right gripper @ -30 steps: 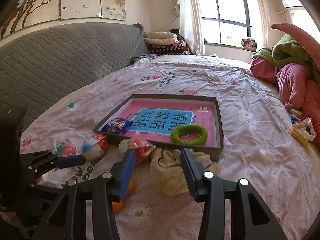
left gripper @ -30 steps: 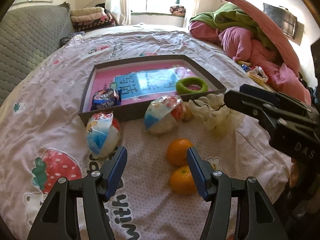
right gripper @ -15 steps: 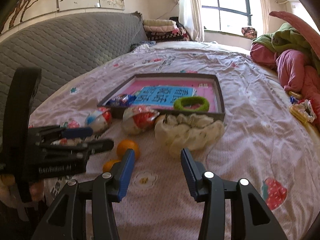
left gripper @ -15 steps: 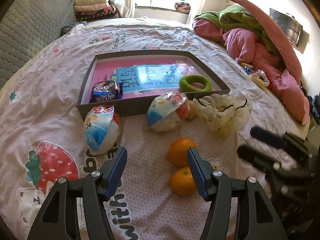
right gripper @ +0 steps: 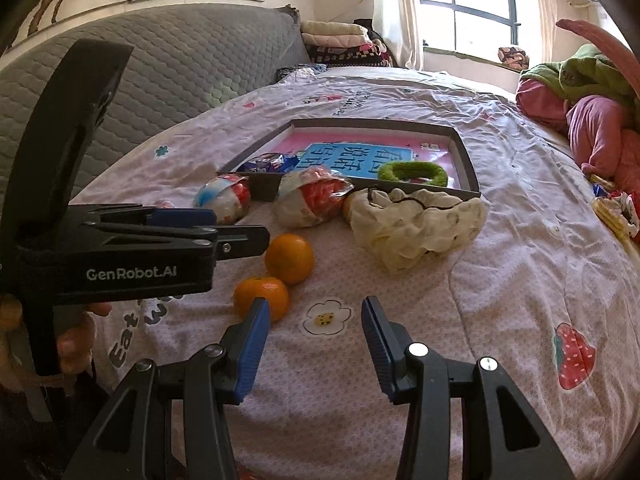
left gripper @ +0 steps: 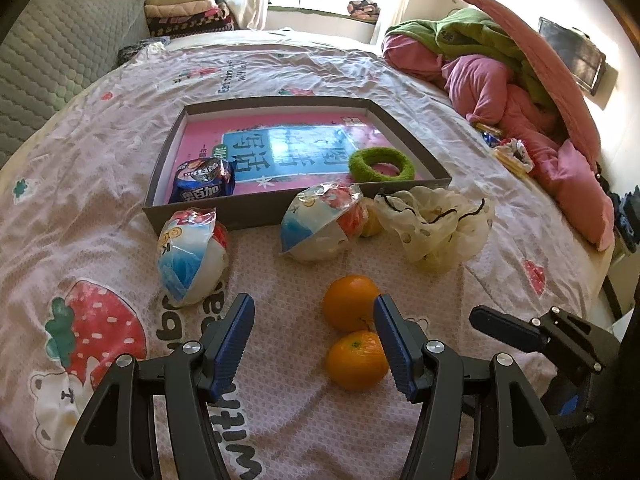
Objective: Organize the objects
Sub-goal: 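Withdraw both tools from the tray back toward the two oranges, then grasp one orange with the left tool while the right tool grasps the other orange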
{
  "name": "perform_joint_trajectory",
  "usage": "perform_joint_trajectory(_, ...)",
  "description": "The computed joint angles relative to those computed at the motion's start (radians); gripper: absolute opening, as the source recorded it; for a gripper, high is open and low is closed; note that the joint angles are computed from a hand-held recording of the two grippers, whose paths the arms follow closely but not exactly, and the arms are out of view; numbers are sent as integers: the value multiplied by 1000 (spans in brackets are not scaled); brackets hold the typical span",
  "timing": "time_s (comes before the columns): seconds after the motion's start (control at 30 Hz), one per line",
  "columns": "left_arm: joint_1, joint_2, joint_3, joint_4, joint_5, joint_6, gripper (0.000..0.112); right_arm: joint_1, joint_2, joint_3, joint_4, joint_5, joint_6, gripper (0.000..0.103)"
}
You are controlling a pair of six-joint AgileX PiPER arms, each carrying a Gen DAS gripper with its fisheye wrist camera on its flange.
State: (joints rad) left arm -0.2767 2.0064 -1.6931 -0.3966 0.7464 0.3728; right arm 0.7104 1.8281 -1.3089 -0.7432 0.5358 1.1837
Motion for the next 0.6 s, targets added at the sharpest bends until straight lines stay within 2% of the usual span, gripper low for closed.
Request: perform_joint_trajectory(0.6,-25,53,-67,17,69,-42,64,26,47,-43,48,-22,-33,48)
